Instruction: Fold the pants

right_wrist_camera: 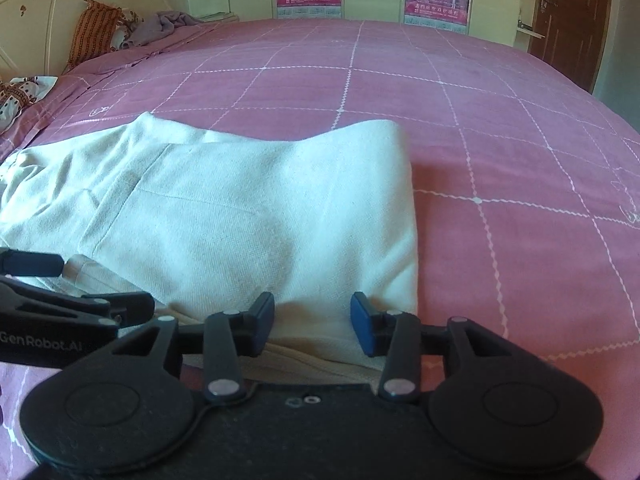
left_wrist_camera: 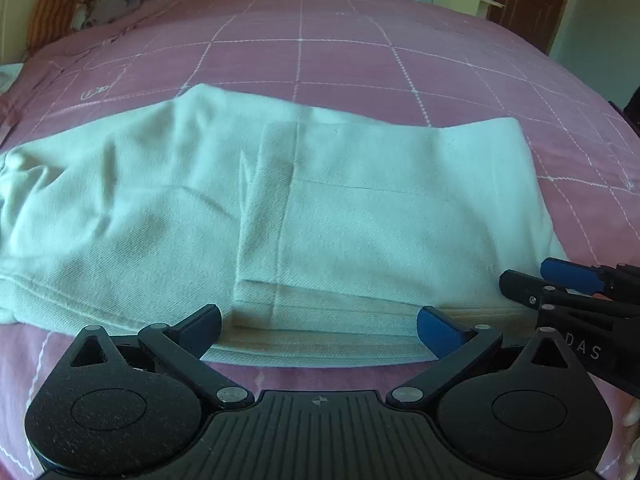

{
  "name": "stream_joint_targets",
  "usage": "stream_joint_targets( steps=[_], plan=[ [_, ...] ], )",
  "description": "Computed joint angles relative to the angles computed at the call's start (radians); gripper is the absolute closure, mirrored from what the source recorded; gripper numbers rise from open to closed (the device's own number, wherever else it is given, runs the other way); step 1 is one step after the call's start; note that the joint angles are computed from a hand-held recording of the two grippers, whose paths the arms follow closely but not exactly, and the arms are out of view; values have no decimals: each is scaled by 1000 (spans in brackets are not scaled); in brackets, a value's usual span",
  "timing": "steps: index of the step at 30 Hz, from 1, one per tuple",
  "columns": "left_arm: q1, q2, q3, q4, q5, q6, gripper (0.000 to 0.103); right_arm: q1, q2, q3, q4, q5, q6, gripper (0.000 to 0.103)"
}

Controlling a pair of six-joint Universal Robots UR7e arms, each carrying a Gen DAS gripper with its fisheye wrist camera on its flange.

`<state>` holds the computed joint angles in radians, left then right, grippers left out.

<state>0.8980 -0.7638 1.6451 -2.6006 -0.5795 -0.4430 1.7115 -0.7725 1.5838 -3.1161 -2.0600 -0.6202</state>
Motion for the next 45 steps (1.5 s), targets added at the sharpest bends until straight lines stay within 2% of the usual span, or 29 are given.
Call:
stream_joint_targets(
  steps=[4,6,9,10,11,13,14,16,18,20,22,25,28,31,34,37,39,42,45],
  plan=[
    [-39,8,35,35,220,-23,0,-3,-6,15,-17,16,6,51],
    [-39,-6,41,92,261,-61,0,-2,-9,28,-37,24,-1,47],
    [-21,-40,38,197,241,-162,0,0,-10,26,-35,32,2,45],
    [-17,-45,45,182,238,-163,0,1,-13,21,-26,39,22,44],
    [-13,-49,51,177,239,-174,0,0,-19,17,-10,60,59,40],
    [5,-54,32,260,206,-234,0,1,-32,3,57,114,140,37],
    [15,-60,28,273,174,-253,1,12,-24,-10,71,105,139,38],
    [24,-74,43,227,139,-270,5,39,7,-27,48,59,63,41],
    [22,-85,53,218,143,-274,17,51,33,-36,35,20,9,42],
    [22,-100,61,212,138,-271,25,50,62,-63,99,-43,9,40],
    [24,-119,65,220,141,-282,32,50,65,-59,87,-40,-6,37],
    [32,-137,54,255,139,-307,33,49,56,-55,97,-23,32,35],
    [42,-154,45,286,125,-352,33,53,45,-39,71,11,62,38],
    [48,-176,60,259,115,-363,33,66,55,-48,55,29,48,38],
    [55,-196,74,253,122,-380,33,71,59,-60,53,63,76,38],
    [62,-215,81,284,139,-418,46,71,75,-82,80,49,96,37],
    [74,-229,87,277,126,-428,53,63,85,-97,156,32,120,31],
    [89,-245,95,232,90,-416,55,63,93,-67,115,21,23,26],
    [96,-245,83,236,71,-407,55,64,89,-59,109,24,25,23]
  ],
)
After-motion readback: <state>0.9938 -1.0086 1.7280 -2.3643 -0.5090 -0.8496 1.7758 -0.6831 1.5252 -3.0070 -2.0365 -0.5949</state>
